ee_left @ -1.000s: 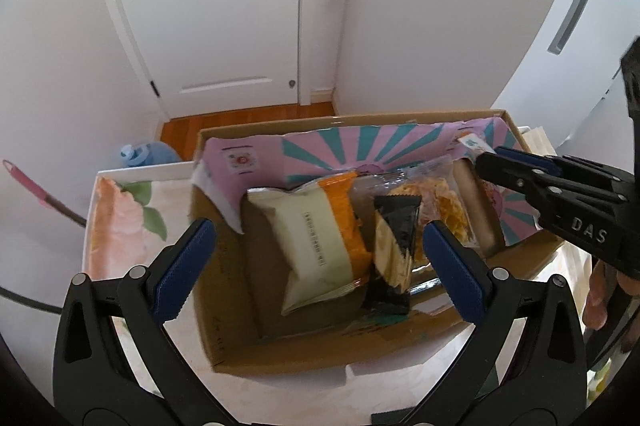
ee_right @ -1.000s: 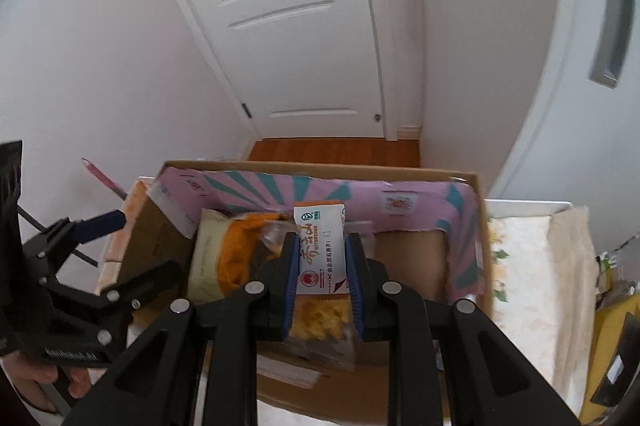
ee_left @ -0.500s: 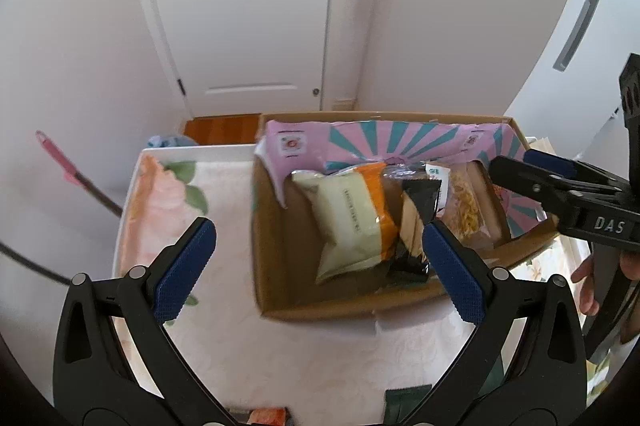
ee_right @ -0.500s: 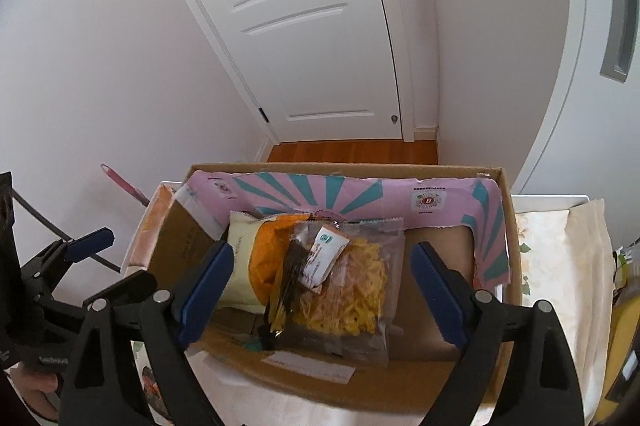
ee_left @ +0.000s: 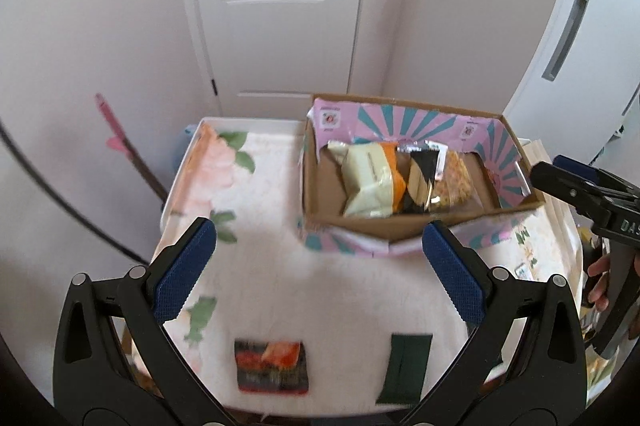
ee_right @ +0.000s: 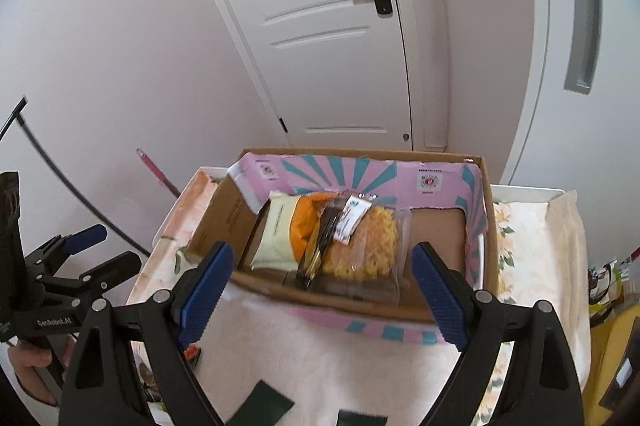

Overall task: Organize snacks
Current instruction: 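Withdraw both tools from the box back over the table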

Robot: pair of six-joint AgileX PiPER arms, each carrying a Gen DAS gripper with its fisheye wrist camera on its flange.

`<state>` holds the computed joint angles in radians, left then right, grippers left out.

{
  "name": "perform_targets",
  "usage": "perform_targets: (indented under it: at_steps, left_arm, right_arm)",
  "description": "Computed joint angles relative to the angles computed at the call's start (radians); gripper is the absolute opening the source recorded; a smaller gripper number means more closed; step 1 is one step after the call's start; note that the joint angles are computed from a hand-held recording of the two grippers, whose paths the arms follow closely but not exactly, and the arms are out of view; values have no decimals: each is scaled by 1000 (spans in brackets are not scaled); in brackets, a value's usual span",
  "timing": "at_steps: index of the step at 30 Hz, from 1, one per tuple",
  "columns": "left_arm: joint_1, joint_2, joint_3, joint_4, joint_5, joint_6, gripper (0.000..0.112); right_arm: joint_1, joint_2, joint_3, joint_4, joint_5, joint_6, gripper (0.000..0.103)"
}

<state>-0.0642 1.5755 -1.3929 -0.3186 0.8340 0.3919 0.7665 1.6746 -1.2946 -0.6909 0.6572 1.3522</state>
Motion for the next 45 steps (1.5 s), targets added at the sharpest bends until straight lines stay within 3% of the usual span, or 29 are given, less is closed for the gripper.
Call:
perform_targets:
  at_steps: [2, 14, 18, 20, 22, 23, 27, 31, 35, 45]
  left_arm:
    - [12, -50, 53, 5, -2, -3, 103]
    - [97, -218, 253, -3, 12, 68, 103]
    - [154, -211, 286, -39, 15, 162, 103]
    - [176, -201, 312, -46, -1, 203, 103]
    - [201, -181, 337, -58, -6, 257, 103]
    - [214, -172, 349, -70, -3, 286, 103]
    - [255, -129, 404, -104, -25, 422, 103]
    - [281, -67, 445, -133, -71, 518, 103]
    - [298, 9, 465, -192, -103, 584, 103]
    - [236, 105, 538, -329, -287, 710, 103]
  right_arm:
    - [39, -19, 24, -35, 19, 40, 102]
    - [262, -47, 102, -179, 144, 271, 102]
    - [309, 15, 19, -112, 268, 218, 102]
    - [346, 40, -5, -129, 322, 266, 102]
    - [389, 102, -69, -129, 447, 339, 102]
    - [396, 120, -85, -121, 471, 354, 102]
    - [409, 181, -121, -70, 446, 440, 102]
    - [437, 278, -213, -34, 498, 482, 102]
    - [457, 356, -263, -20, 495, 558, 102]
    - [471, 496, -302, -47, 397, 701, 102]
